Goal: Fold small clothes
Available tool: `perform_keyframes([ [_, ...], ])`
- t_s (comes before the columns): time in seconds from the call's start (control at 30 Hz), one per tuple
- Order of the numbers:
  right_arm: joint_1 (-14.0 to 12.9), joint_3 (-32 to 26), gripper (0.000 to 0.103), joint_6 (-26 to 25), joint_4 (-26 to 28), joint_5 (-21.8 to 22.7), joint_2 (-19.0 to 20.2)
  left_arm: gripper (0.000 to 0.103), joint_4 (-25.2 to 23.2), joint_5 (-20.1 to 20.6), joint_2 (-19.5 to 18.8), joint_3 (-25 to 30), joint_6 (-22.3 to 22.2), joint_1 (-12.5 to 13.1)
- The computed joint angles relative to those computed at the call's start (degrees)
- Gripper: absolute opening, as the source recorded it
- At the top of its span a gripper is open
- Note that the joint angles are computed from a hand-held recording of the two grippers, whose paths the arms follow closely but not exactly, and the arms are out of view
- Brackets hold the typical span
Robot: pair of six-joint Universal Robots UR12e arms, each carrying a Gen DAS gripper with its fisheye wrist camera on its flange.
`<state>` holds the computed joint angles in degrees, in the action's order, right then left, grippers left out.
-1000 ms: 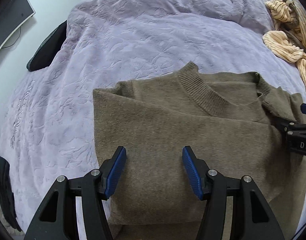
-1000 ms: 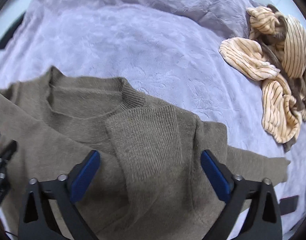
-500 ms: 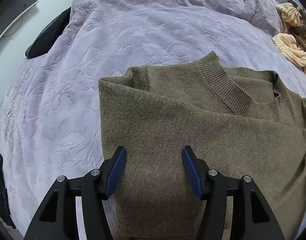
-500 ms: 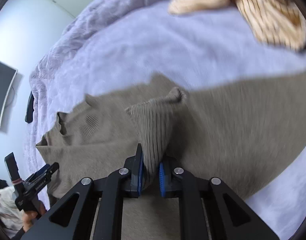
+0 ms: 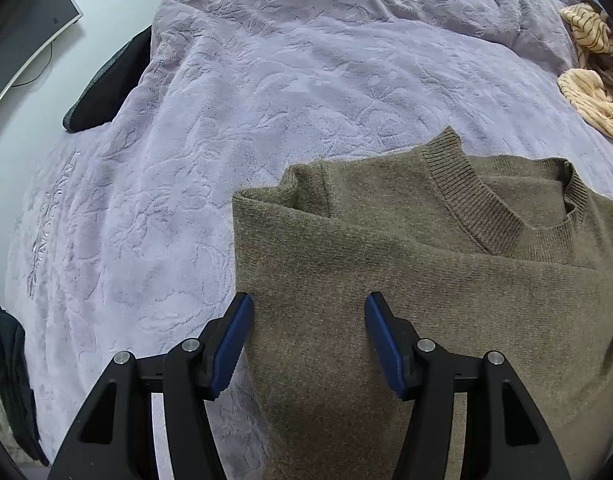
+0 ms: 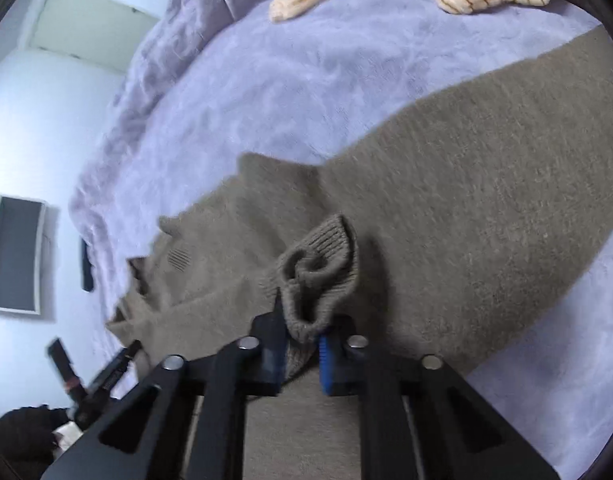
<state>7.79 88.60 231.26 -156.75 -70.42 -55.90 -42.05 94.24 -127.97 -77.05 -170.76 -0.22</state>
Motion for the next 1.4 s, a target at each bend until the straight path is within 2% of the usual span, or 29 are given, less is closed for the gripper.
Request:
perform_keyframes([
  [0.07, 0.0, 0.2, 0.012, -2.8, -4.5, 0.8, -0.1, 0.060, 0.8, 0.4, 0.0, -0.3, 0.5, 0.0],
  [0.13, 0.2, -0.4, 0.012, -6.7, -6.4, 0.7, 0.0, 0.060, 1.0, 0.6, -0.2, -0.3, 0.6, 0.1],
  [0.17, 0.3, -0.8, 0.012, -8.3, -6.2, 0.1, 0.2, 0.060, 0.6, 0.9, -0.3, -0.2, 0.4, 0.1],
  [0.23, 0.5, -1.1, 0.015, -9.4, -2.4, -1.7, 0.1, 0.060, 0.0, 1.1, -0.2, -0.4, -0.1, 0.2],
  [0.27, 0.6, -1.1, 0.019, -8.8, 0.6, -3.3, -0.1, 0.060, -0.3, 1.1, -0.1, -0.4, -0.4, 0.2],
  [0.33, 0.8, -0.1, 0.048, -6.1, 6.1, -7.1, -1.2, 0.060, -0.5, 0.8, 0.5, -0.9, -0.7, 0.4],
  [0.4, 0.9, 2.4, 0.049, -3.4, 5.6, -8.3, -2.9, 0.060, -0.5, 0.4, 1.2, -1.5, -0.2, 0.5],
  [0.47, 1.4, 3.2, 0.049, -2.3, 6.0, -10.2, -4.2, 0.060, -0.2, 0.0, 1.9, -2.2, 1.2, 0.5],
  [0.53, 2.1, 3.4, 0.049, -2.6, 4.2, -11.0, -4.8, 0.060, -0.4, -0.9, 2.7, -2.9, 2.5, 0.3],
  [0.67, 3.7, -1.3, 0.049, -9.7, 4.4, -11.0, -2.8, 0.060, -1.8, -3.4, 4.0, -4.1, 4.9, -0.7],
  [0.77, 4.6, -5.8, 0.049, -14.4, 9.6, -10.9, -0.1, 0.060, -3.3, -3.6, 4.4, -4.8, 7.3, -2.2],
  [0.83, 4.7, -7.1, 0.048, -13.9, 15.1, -10.7, 0.8, 0.060, -4.7, -3.3, 4.6, -5.3, 9.3, -3.1],
  [0.9, 4.2, -5.0, 0.044, -11.4, 17.7, -9.5, -0.1, 0.060, -5.0, -1.4, 4.9, -6.0, 11.2, -3.9],
  [1.0, 3.3, 1.0, 0.045, -8.3, 13.6, -8.3, -3.5, 0.060, -4.6, -0.5, 5.9, -7.1, 12.8, -4.2],
  [1.1, 2.4, 6.6, 0.047, -6.0, 10.1, -7.9, -7.3, 0.060, -6.4, -0.9, 6.8, -7.3, 13.0, -4.5],
  [1.23, 0.7, 12.9, 0.049, -0.5, 4.6, -6.5, -11.1, 0.060, -9.5, -2.9, 8.2, -6.8, 12.3, -5.4],
  [1.4, -1.5, 17.2, 0.052, 3.9, 1.5, -6.2, -13.4, 0.060, -15.2, -8.6, 9.1, -5.6, 12.6, -7.8],
])
